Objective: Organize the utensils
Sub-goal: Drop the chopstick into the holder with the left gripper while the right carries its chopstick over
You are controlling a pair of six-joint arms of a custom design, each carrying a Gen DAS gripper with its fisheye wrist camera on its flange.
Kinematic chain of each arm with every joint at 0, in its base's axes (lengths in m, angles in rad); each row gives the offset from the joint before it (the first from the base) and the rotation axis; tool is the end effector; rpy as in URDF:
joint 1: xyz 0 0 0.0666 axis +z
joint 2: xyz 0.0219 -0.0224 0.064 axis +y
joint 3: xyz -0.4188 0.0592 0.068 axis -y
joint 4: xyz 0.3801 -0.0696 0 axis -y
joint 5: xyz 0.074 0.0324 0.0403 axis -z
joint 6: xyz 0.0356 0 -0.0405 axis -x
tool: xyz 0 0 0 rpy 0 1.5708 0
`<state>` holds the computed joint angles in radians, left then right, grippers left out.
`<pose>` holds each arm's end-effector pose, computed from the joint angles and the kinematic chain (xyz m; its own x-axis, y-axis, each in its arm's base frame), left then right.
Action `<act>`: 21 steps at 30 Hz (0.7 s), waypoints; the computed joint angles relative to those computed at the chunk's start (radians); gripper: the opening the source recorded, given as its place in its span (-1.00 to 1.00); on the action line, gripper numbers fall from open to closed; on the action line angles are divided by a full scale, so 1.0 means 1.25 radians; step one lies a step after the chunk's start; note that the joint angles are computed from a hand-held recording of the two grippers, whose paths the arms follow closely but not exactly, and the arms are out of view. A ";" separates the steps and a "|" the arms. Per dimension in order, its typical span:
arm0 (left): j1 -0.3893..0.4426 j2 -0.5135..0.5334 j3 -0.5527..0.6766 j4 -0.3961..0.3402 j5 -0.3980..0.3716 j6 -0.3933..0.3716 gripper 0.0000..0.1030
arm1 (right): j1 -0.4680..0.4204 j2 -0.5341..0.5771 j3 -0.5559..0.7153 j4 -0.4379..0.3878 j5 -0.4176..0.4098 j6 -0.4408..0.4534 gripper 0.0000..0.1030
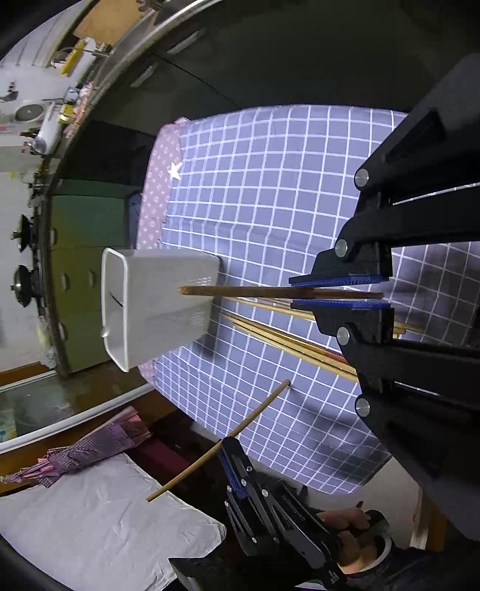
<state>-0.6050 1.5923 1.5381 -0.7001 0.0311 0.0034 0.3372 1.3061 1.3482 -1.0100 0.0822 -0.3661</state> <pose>0.4582 -0.3187 0.4521 -0.5652 0.3867 -0.7287 0.5852 0.8105 -0.0238 0.3971 0.1357 0.4783 -0.8281 0.0877 -0.5537 0.0114 0.9901 0.1398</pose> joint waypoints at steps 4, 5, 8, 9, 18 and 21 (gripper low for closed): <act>-0.001 -0.001 -0.001 0.001 -0.001 -0.003 -0.87 | 0.008 -0.005 -0.008 0.010 0.022 0.005 -0.86; -0.002 -0.001 -0.001 0.001 -0.001 -0.002 -0.87 | 0.007 -0.005 -0.010 0.012 0.019 0.005 -0.86; -0.001 -0.004 -0.005 0.005 0.003 -0.003 -0.87 | 0.010 -0.007 -0.011 0.016 0.023 0.008 -0.86; 0.000 -0.005 -0.006 0.007 0.005 -0.003 -0.87 | 0.010 -0.008 -0.011 0.016 0.022 0.009 -0.86; 0.001 -0.013 -0.015 0.020 0.010 -0.009 -0.87 | 0.007 -0.008 -0.011 0.015 0.020 0.014 -0.86; 0.001 -0.015 -0.015 0.021 0.011 -0.011 -0.87 | 0.006 -0.007 -0.010 0.015 0.020 0.016 -0.86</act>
<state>-0.6036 1.5741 1.5190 -0.6735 0.0442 -0.0102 0.3451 1.2971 1.3353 -0.9911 0.1075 -0.3457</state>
